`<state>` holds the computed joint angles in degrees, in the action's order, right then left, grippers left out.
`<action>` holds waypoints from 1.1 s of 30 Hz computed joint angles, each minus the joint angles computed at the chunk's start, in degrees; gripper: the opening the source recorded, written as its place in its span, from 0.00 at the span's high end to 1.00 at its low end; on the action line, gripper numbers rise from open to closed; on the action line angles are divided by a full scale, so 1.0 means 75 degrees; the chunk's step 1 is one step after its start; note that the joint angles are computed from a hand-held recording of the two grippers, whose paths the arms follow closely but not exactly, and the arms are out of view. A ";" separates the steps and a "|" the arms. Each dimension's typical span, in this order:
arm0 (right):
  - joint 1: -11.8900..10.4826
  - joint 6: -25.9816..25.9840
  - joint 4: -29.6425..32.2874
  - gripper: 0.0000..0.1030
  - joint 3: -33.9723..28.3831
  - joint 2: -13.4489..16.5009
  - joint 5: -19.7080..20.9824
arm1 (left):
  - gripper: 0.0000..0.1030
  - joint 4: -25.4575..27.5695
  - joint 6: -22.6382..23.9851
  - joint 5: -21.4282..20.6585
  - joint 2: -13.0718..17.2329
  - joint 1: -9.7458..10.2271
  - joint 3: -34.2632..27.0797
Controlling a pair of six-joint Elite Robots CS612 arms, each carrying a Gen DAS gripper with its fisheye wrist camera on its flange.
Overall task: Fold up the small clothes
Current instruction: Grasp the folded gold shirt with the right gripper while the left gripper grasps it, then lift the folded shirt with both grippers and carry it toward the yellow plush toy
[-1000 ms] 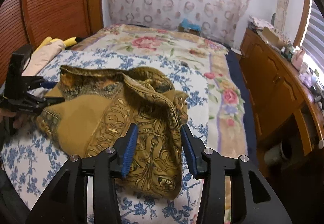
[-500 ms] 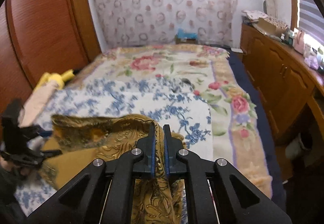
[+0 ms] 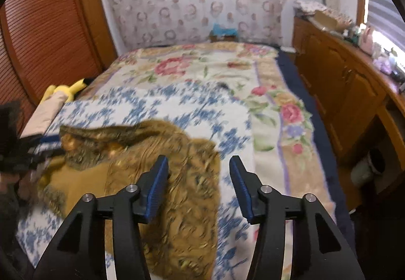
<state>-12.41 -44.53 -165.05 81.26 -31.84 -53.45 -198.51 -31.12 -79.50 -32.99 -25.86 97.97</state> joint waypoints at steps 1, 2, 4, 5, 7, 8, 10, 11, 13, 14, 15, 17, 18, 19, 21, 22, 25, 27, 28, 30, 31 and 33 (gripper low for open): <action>0.0018 -0.0106 0.0128 0.48 0.0006 -0.0004 -0.0062 | 0.32 0.0080 0.0010 -0.0002 0.0012 0.0021 -0.0064; 0.0046 -0.0208 0.0198 0.48 -0.0002 0.0018 -0.0185 | 0.32 0.0157 0.0004 -0.0026 0.0032 0.0049 -0.0122; 0.0097 -0.0193 0.0244 0.47 -0.0065 0.0092 -0.0392 | 0.32 0.0343 -0.0035 -0.0063 0.0075 0.0094 -0.0252; 0.0115 -0.0157 0.0465 0.46 -0.0173 0.0148 -0.0459 | 0.32 0.0423 -0.0052 -0.0079 0.0094 0.0107 -0.0293; 0.0145 -0.0090 0.0761 0.44 -0.0337 0.0242 -0.0566 | 0.32 0.0486 -0.0103 -0.0239 0.0131 0.0136 -0.0344; 0.0154 -0.0082 0.0927 0.44 -0.0418 0.0285 -0.0597 | 0.32 0.0450 -0.0125 -0.0373 0.0152 0.0155 -0.0356; 0.0163 -0.0126 0.1299 0.44 -0.0561 0.0348 -0.0581 | 0.36 0.0404 -0.0141 -0.0513 0.0176 0.0162 -0.0367; 0.0158 -0.0156 0.1402 0.44 -0.0602 0.0375 -0.0535 | 0.38 0.0401 -0.0150 -0.0558 0.0183 0.0161 -0.0369; 0.0162 -0.0197 0.1545 0.44 -0.0657 0.0401 -0.0496 | 0.45 0.0377 -0.0181 -0.0713 0.0213 0.0171 -0.0393; 0.0164 -0.0218 0.1595 0.44 -0.0664 0.0403 -0.0482 | 0.47 0.0352 -0.0155 -0.0686 0.0221 0.0161 -0.0399; 0.0168 -0.0256 0.1598 0.44 -0.0641 0.0393 -0.0472 | 0.50 0.0373 -0.0122 -0.0687 0.0223 0.0150 -0.0410; 0.0168 -0.0313 0.1565 0.43 -0.0624 0.0396 -0.0439 | 0.52 0.0400 -0.0068 -0.0693 0.0225 0.0140 -0.0434; 0.0162 -0.0330 0.1606 0.43 -0.0643 0.0410 -0.0387 | 0.52 0.0396 -0.0080 -0.0705 0.0228 0.0143 -0.0441; 0.0157 -0.0339 0.1643 0.44 -0.0661 0.0416 -0.0360 | 0.52 0.0389 -0.0095 -0.0737 0.0234 0.0147 -0.0458; 0.0158 -0.0414 0.1701 0.51 -0.0667 0.0415 -0.0321 | 0.54 0.0298 -0.0139 -0.0832 0.0253 0.0167 -0.0457; 0.0152 -0.0503 0.1827 0.57 -0.0671 0.0405 -0.0259 | 0.56 0.0272 -0.0144 -0.0872 0.0260 0.0176 -0.0460; 0.0150 -0.0729 0.2058 0.70 -0.0637 0.0367 -0.0157 | 0.72 0.0168 -0.0179 -0.1148 0.0290 0.0214 -0.0486; 0.0141 -0.0824 0.2142 0.77 -0.0602 0.0340 -0.0098 | 0.86 0.0105 -0.0199 -0.1368 0.0305 0.0234 -0.0502; 0.0133 -0.0845 0.2058 0.82 -0.0548 0.0318 -0.0069 | 0.88 0.0069 -0.0211 -0.1452 0.0302 0.0240 -0.0500; 0.0100 -0.0885 0.1837 0.85 -0.0394 0.0257 0.0067 | 0.92 -0.0188 -0.0220 -0.1531 0.0272 0.0226 -0.0416; 0.0087 -0.0868 0.1700 0.86 -0.0324 0.0227 0.0118 | 0.93 -0.0327 -0.0205 -0.1533 0.0241 0.0213 -0.0358; 0.0052 -0.0792 0.1305 0.87 -0.0124 0.0143 0.0266 | 0.93 -0.0696 -0.0203 -0.1515 0.0141 0.0175 -0.0188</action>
<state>-12.02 -50.48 -155.26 80.33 -30.77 -51.46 -203.73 -32.64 -90.86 -31.94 -24.54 96.57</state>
